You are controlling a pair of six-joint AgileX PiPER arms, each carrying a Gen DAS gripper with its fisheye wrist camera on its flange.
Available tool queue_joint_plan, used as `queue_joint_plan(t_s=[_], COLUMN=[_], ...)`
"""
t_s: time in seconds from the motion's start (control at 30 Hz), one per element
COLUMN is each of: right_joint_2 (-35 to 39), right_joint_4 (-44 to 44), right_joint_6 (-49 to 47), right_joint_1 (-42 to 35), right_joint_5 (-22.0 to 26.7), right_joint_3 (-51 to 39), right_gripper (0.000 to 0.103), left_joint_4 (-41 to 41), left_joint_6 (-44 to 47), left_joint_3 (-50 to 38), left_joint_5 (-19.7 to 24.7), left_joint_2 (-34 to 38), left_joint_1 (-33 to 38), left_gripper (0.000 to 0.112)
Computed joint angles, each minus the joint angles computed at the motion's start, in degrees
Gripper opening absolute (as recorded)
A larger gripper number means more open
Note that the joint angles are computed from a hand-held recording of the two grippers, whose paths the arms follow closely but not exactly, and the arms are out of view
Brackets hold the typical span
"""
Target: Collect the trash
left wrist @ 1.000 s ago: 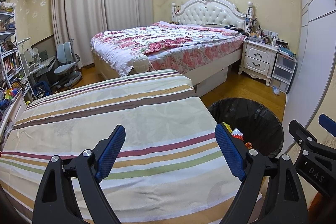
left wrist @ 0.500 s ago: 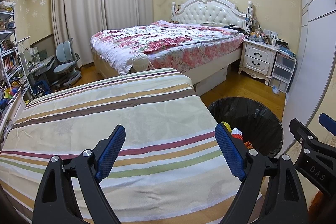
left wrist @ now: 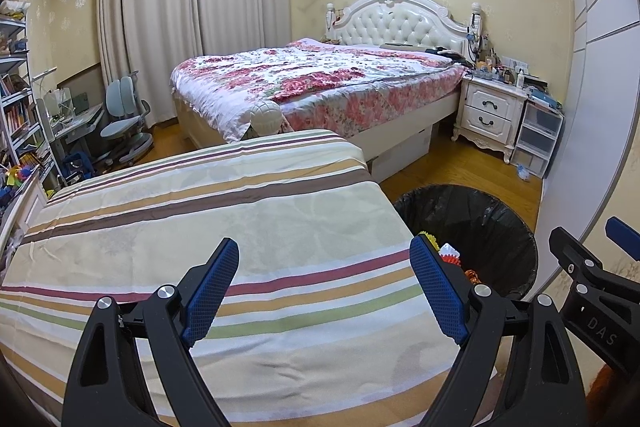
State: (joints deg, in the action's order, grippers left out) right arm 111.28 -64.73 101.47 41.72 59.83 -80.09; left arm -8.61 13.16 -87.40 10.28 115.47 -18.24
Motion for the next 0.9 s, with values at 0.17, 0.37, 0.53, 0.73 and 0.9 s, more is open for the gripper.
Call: queue_joint_plan(t_s=[0.17,0.37,0.53,0.73,0.9], right_joint_2=[0.01,0.02,0.02,0.05,0.05], right_joint_4=[-0.04,-0.05,-0.01,0.04,0.03], right_joint_6=[-0.07,-0.02,-0.10,-0.11,-0.14], right_joint_1=[-0.11,-0.10,-0.07,-0.06,-0.13], right_joint_5=[-0.05,-0.05,-0.01,-0.01,-0.06], right_joint_3=[-0.01,0.00,-0.04,-0.09,-0.09], right_gripper=[0.085,0.085,0.085,0.085,0.085], left_joint_4=[0.66,-1.66,-4.56,2.02,-0.15], left_joint_6=[-0.64,1.51,3.94,-2.59,-0.36], left_joint_3=[2.36,2.26,2.31,3.81,4.12], left_joint_5=[-2.00,-1.88,-1.46,-3.35,-3.69], left_joint_2=[-1.01,-1.05,-1.37,-2.41,-2.52], left_joint_1=[-0.60,-0.56,-0.42,-1.33,-1.52], left_gripper=[0.085,0.085,0.085,0.085,0.085])
